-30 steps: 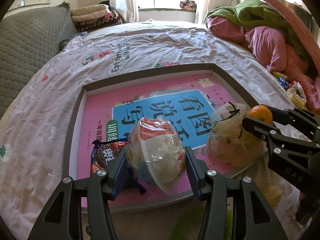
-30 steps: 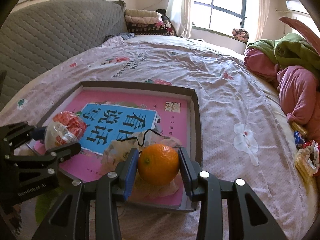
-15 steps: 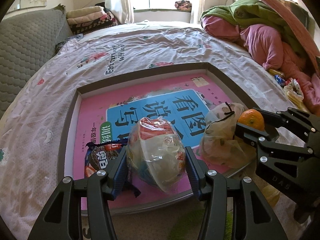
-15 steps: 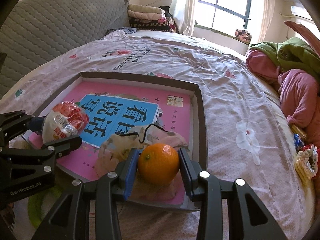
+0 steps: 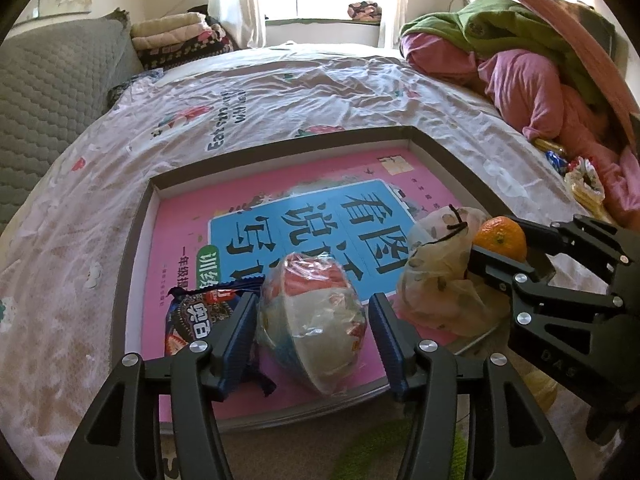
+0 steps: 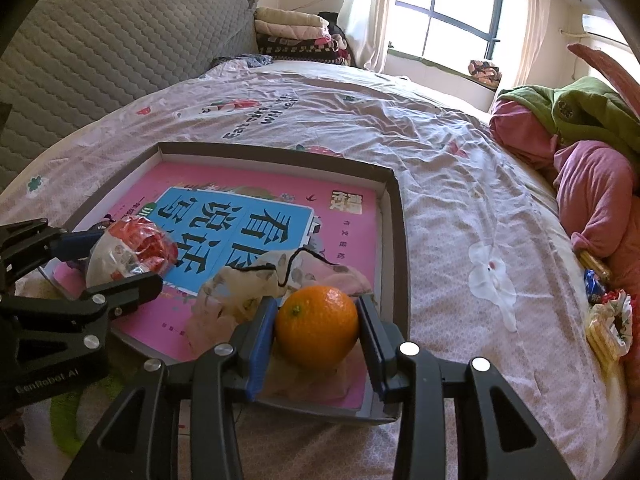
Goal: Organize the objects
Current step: 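Open the left tool on the wrapped bowl in the tray while the right tool releases the orange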
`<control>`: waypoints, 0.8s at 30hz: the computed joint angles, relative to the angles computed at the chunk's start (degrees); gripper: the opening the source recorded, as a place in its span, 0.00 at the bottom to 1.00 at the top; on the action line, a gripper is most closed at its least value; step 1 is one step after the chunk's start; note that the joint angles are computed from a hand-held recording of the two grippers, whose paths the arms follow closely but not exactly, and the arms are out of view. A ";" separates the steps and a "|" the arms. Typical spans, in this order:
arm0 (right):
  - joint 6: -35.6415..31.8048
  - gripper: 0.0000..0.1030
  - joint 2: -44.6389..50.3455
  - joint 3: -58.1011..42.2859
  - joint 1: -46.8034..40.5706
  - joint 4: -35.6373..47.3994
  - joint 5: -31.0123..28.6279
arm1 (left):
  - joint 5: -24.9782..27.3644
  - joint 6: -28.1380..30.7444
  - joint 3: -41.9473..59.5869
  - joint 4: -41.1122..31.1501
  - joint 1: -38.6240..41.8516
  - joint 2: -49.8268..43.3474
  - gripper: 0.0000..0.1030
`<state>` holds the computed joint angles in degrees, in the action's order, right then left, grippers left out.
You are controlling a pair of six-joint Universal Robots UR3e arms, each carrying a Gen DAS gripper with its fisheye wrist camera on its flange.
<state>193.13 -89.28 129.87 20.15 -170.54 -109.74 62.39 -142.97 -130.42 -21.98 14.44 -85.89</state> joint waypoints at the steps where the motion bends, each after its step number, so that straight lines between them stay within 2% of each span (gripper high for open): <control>1: 0.02 0.40 -0.08 0.04 -0.18 -0.06 0.30 | 0.02 -0.20 0.19 -0.26 0.14 -0.02 0.57; 5: -0.11 0.40 -1.21 0.81 -1.21 -0.28 0.90 | -0.57 -0.68 0.61 -1.12 0.69 0.45 0.58; 9: -0.03 0.41 -1.98 1.28 -1.79 -0.28 1.14 | -1.56 -0.72 0.58 -2.25 1.43 1.54 0.64; 24: 0.56 0.44 -3.39 1.22 -1.95 0.50 1.14 | -2.13 -1.63 0.95 -4.48 2.49 3.69 0.69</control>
<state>193.69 -92.67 131.09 18.19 -170.04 -108.59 60.26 -144.60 -129.46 -26.46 16.93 -82.20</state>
